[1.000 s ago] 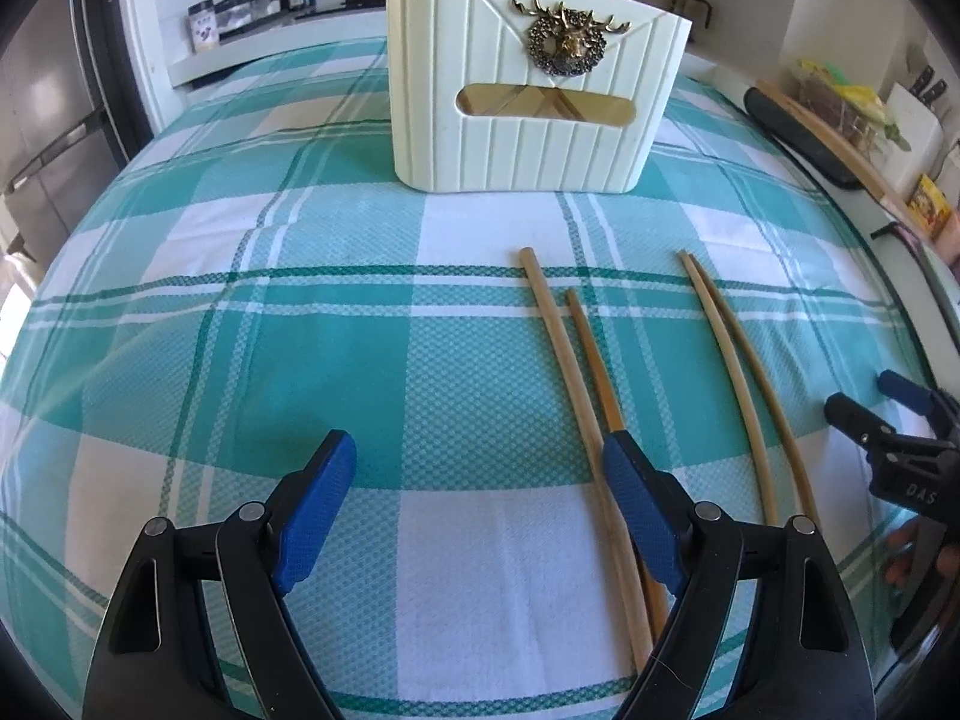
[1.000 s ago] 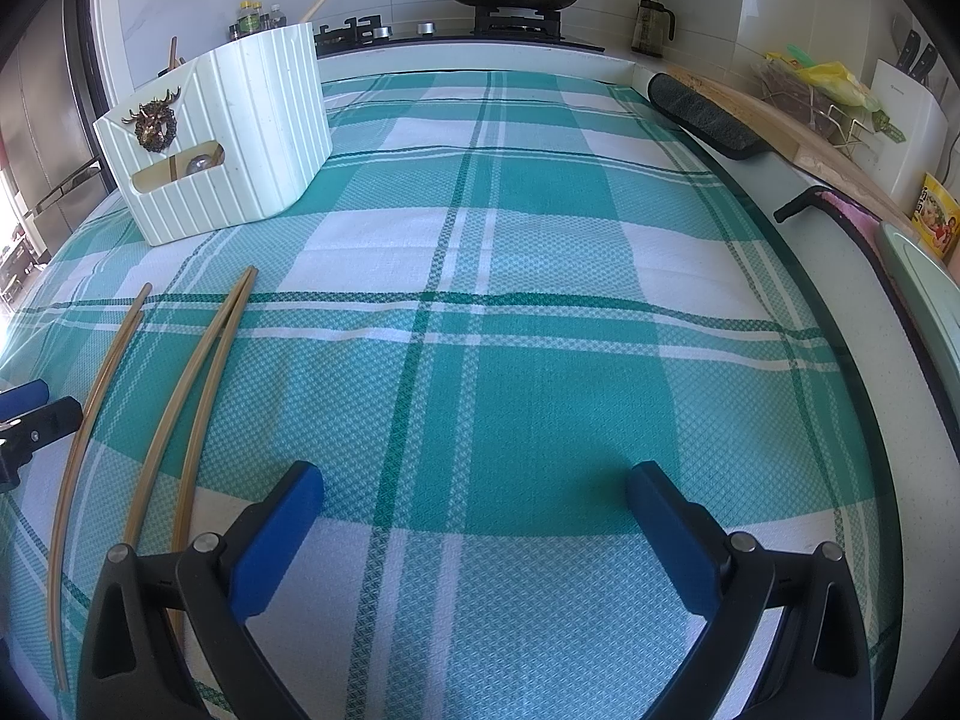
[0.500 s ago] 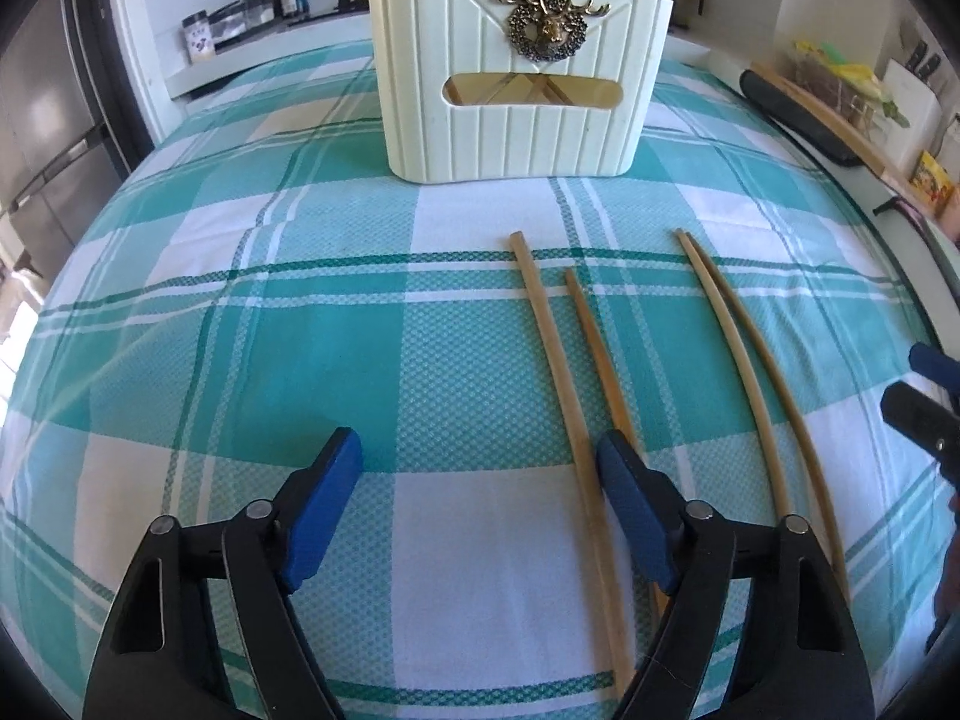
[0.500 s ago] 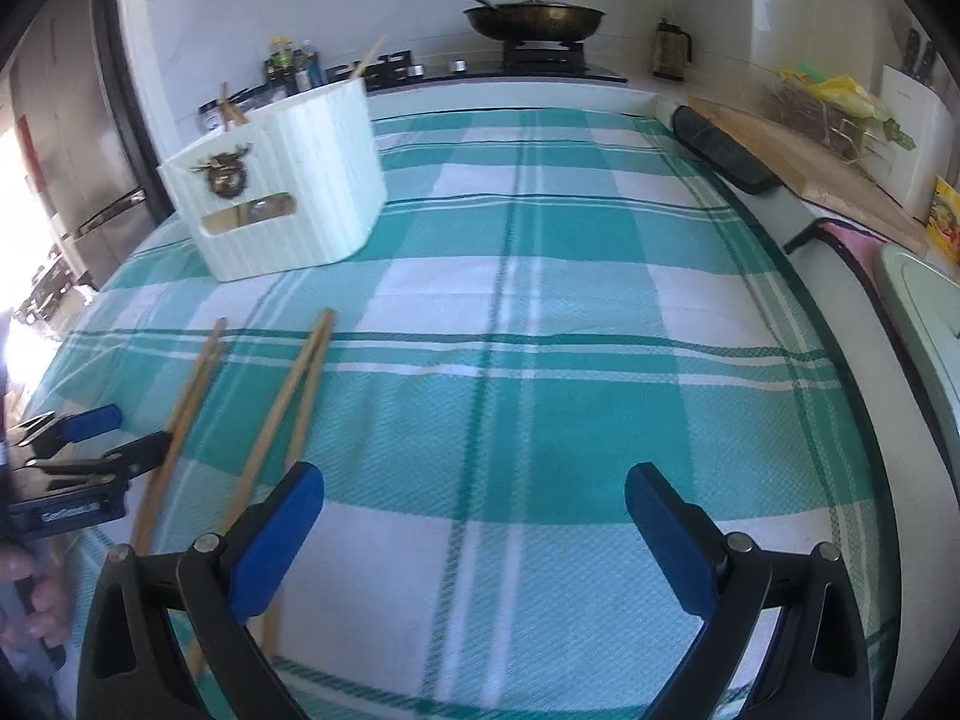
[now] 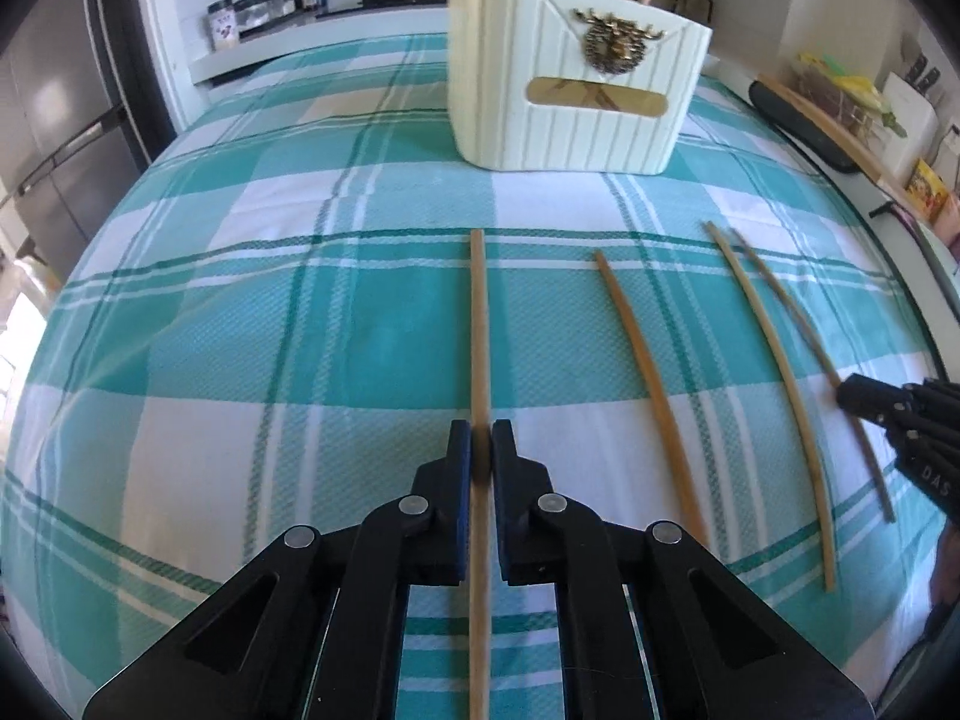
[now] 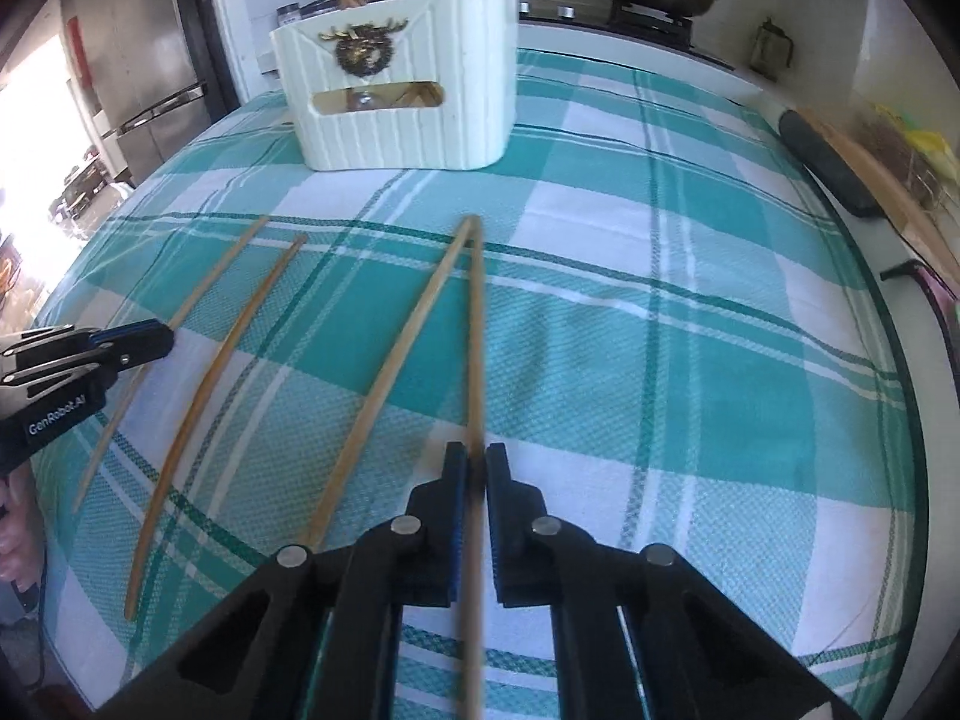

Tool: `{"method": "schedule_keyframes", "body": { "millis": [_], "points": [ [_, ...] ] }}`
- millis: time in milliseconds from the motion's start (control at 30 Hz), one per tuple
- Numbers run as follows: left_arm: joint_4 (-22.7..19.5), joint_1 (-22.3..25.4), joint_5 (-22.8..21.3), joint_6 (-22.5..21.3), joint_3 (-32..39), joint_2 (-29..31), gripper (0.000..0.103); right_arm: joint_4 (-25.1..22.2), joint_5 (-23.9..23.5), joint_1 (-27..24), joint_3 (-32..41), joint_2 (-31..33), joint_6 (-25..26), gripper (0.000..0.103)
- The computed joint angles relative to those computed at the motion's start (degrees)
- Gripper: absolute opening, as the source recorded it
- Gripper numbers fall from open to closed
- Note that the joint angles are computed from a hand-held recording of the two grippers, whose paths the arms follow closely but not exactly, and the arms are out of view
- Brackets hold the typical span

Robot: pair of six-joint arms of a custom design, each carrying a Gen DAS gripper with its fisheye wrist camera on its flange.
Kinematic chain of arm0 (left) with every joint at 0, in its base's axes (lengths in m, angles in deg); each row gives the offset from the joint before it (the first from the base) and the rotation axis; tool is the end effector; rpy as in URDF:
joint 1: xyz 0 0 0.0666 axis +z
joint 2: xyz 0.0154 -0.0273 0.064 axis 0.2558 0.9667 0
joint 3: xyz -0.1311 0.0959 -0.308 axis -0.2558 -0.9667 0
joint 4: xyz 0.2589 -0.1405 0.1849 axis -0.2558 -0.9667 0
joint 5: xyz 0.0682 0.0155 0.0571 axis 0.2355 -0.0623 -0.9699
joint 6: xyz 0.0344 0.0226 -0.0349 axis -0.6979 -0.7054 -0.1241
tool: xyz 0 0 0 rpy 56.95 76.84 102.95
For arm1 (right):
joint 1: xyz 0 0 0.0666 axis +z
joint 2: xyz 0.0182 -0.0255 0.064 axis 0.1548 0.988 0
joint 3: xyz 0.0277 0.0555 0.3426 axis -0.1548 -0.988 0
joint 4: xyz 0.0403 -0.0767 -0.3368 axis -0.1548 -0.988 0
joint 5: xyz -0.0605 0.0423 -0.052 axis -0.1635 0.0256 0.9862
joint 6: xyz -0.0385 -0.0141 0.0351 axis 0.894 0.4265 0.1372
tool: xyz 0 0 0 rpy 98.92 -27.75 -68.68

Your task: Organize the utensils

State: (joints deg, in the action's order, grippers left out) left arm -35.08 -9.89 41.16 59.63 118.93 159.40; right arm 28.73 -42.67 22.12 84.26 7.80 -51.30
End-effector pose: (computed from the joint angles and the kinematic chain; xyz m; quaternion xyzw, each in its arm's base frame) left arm 0.4080 -0.1760 0.3322 -0.1358 0.9480 0.0084 0.2876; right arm 0.4584 0.1128 0.3396 -0.2615 0.9384 0.0683 0.2152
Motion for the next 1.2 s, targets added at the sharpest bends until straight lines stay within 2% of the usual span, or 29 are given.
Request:
{"method": "schedule_keyframes", "body": {
  "millis": [133,200,267,300,367,433,533,600,667,700,733,767,800,833,867,1000,1200],
  "points": [
    [0.5,3.2,3.0,-2.3,-3.9,-3.6,0.008,-2.0,2.5,-2.4,-0.2,-0.9,-0.9,0.006],
    [-0.4,5.0,5.5,-4.7,-3.9,-4.1,0.024,-3.9,2.4,-3.1,0.8,-0.6,-0.3,0.007],
    [-0.5,6.8,8.5,-6.5,-3.7,-4.6,0.065,-6.2,1.5,-3.6,2.7,0.4,0.7,0.011],
    [-0.7,7.7,10.1,-7.5,-3.4,-4.7,0.068,-7.6,0.3,-3.8,4.2,1.3,1.4,0.014],
    [-2.1,8.8,11.9,-10.1,-1.7,-3.8,0.068,-10.2,-1.1,-4.0,7.3,3.4,2.5,0.029],
    [-4.0,9.5,12.7,-13.3,1.0,-1.7,0.068,-12.3,-0.7,-3.3,10.2,5.6,4.3,0.03],
    [-7.2,9.7,11.3,-17.1,5.4,2.2,0.067,-14.0,1.1,-2.2,14.2,9.3,6.0,0.03],
    [-9.1,10.2,11.6,-18.6,8.4,4.7,0.062,-13.7,1.3,-1.7,16.7,11.3,5.6,0.03],
    [-11.2,11.0,12.8,-19.6,11.2,7.3,0.052,-14.6,1.3,-1.4,20.4,14.2,4.9,0.03],
    [-11.5,10.9,12.3,-20.1,12.4,8.4,0.051,-14.5,1.0,-1.3,21.6,15.2,4.5,0.03],
    [-11.5,11.0,12.4,-20.5,13.1,8.9,0.044,-14.5,0.8,-1.2,23.3,16.6,4.1,0.03],
    [-11.5,11.2,13.2,-20.7,14.0,9.5,0.026,-14.9,0.5,-1.1,25.2,18.0,4.0,0.029],
    [-11.4,11.4,14.0,-20.5,14.8,10.1,0.017,-15.2,0.1,-0.9,27.4,19.6,3.6,0.028],
    [-11.6,11.4,14.1,-20.3,15.7,10.7,0.007,-15.7,0.1,-0.7,29.4,21.0,3.2,0.018],
    [-11.4,11.4,13.8,-20.2,16.3,11.2,0.005,-15.9,0.4,-0.4,30.9,22.1,3.3,0.006],
    [-8.0,11.2,13.0,-18.4,14.6,9.1,0.005,-16.3,-2.4,-0.8,34.6,24.2,1.1,0.006],
    [-1.4,11.0,12.5,-15.9,9.4,-2.7,0.005,-11.1,-11.8,-3.5,30.9,15.0,-1.6,0.006]
  ]
}}
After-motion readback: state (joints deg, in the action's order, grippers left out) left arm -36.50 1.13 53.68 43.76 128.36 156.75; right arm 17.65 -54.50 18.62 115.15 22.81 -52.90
